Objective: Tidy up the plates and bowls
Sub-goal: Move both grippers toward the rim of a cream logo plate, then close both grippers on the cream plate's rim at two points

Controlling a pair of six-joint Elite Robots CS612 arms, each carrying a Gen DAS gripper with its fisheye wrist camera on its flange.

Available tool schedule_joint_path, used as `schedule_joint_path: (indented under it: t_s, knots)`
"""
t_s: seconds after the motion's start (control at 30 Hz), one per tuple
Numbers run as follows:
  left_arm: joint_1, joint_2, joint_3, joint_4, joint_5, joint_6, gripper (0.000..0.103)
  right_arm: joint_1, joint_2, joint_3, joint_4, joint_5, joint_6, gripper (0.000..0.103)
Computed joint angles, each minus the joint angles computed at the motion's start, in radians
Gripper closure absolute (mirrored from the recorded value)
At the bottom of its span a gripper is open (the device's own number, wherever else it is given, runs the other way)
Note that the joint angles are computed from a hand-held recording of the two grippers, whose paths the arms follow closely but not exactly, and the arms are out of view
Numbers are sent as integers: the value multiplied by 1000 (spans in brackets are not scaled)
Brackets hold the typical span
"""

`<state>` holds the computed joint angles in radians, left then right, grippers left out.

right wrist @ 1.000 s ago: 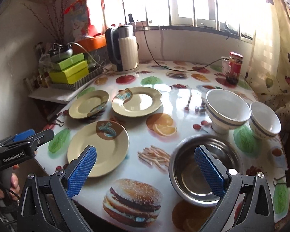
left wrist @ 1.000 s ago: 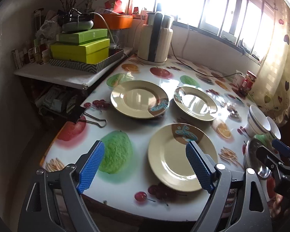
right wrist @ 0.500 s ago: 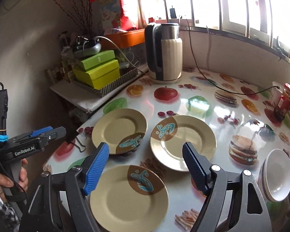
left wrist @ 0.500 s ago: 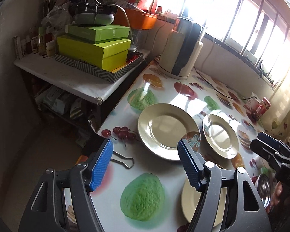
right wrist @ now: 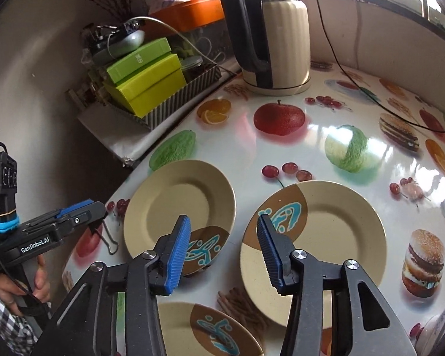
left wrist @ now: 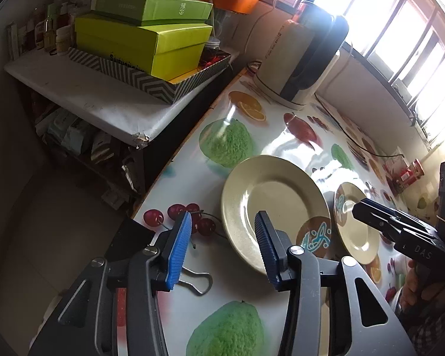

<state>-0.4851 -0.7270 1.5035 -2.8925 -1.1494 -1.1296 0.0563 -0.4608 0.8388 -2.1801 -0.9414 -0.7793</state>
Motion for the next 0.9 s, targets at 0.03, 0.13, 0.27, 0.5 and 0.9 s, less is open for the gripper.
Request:
schedule_joint_path:
  t_s: [0.03, 0.13, 0.27, 0.5, 0.9]
  knots:
    - [2, 4, -5, 0, -3, 1, 57, 1, 8, -15, 18, 7, -5, 62]
    - [12, 15, -13, -19, -33, -1, 57, 5, 30, -53, 57, 22, -11, 62]
    - [25, 30, -26, -26, -77, -18, 63, 11, 62, -108, 102, 12, -14, 71]
    - [32, 45, -41, -24, -103, -35, 64, 15, 100, -181, 180, 18, -26, 81]
    - [38, 61, -54, -27, -140, -49, 73, 19, 145, -262, 276, 22, -21, 86]
